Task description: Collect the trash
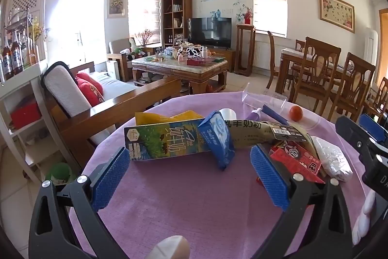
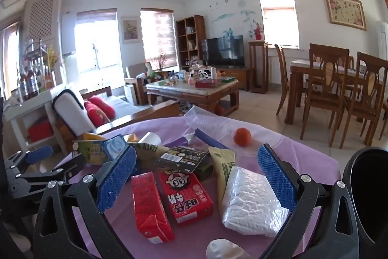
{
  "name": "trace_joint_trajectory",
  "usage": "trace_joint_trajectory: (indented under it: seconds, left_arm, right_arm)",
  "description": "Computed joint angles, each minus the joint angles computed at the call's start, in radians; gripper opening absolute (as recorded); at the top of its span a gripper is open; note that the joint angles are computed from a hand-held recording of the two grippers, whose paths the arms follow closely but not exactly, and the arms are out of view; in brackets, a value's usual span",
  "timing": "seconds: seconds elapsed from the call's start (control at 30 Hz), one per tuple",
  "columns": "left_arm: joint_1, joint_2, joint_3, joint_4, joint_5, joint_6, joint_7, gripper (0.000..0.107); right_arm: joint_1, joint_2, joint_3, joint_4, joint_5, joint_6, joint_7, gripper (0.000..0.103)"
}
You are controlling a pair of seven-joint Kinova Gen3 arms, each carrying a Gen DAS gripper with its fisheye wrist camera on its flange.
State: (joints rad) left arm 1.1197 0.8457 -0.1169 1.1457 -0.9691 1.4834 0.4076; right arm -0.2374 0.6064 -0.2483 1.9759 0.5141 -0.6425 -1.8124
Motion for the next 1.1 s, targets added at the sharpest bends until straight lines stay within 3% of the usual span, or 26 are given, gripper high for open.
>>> trace_joint_trajectory:
  seconds: [0.17, 0.47, 1.1]
  left_arm:
    - [-0.001, 0.007, -0.003, -0.016, 0.01, 0.016, 0.013, 0.098]
    - [-0.006, -0.031, 0.008, 0.046, -0.002, -0.033, 0.016, 0.098]
    - [-0.006, -0.02, 0.01, 0.027, 0.0, -0.031, 0.003, 0.098]
  right_arm:
    - [-0.001, 0.001, 0.002, 0.0, -0.002, -0.003, 0.001, 0.099]
    - [0.0, 0.001, 0.001, -0.001, 0.001, -0.001, -0.001, 0.099]
    - [-0.004, 0.008, 0.0, -0.004, -0.001, 0.001, -0.003, 0.099]
